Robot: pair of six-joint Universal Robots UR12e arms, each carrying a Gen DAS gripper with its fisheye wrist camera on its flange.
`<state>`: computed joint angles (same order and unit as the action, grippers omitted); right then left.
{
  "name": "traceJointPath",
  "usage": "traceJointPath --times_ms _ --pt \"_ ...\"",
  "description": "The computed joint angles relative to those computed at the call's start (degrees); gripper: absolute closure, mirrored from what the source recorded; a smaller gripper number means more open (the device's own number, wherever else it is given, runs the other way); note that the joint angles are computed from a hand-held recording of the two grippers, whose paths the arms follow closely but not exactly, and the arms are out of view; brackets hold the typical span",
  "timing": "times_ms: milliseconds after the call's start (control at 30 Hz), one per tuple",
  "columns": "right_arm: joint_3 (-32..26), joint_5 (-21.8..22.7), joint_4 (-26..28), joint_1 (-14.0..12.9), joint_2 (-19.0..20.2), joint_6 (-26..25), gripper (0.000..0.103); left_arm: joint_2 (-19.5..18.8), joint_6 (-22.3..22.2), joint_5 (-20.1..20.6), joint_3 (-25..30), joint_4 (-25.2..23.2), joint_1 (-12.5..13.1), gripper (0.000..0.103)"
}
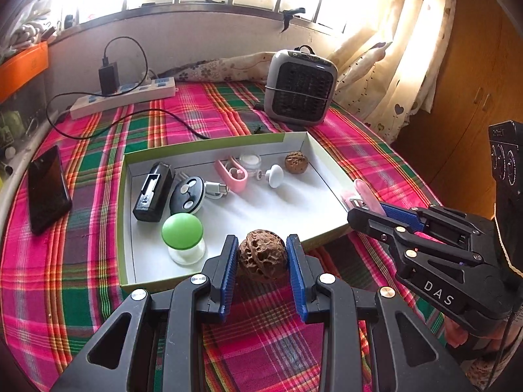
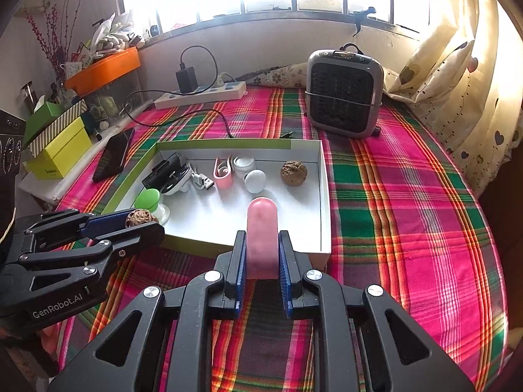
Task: Organize objects
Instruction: 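Carry the walnut and pink piece over the white box with both tools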
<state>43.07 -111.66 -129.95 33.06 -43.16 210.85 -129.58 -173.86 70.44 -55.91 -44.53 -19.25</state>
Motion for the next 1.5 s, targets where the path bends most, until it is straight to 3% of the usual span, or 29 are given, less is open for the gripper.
traceJointPath --times_ms 833,1500 --pt "-9.7 4.8 7.6 -3.0 5.9 -2.4 0.085 -8.0 -1.6 1.9 12.5 -7.4 -0.7 0.076" --pt "-13.5 5.0 10.2 -3.1 8.3 -4.5 0.085 -9.6 0.6 4.5 14.8 -7.5 -1.5 0.075"
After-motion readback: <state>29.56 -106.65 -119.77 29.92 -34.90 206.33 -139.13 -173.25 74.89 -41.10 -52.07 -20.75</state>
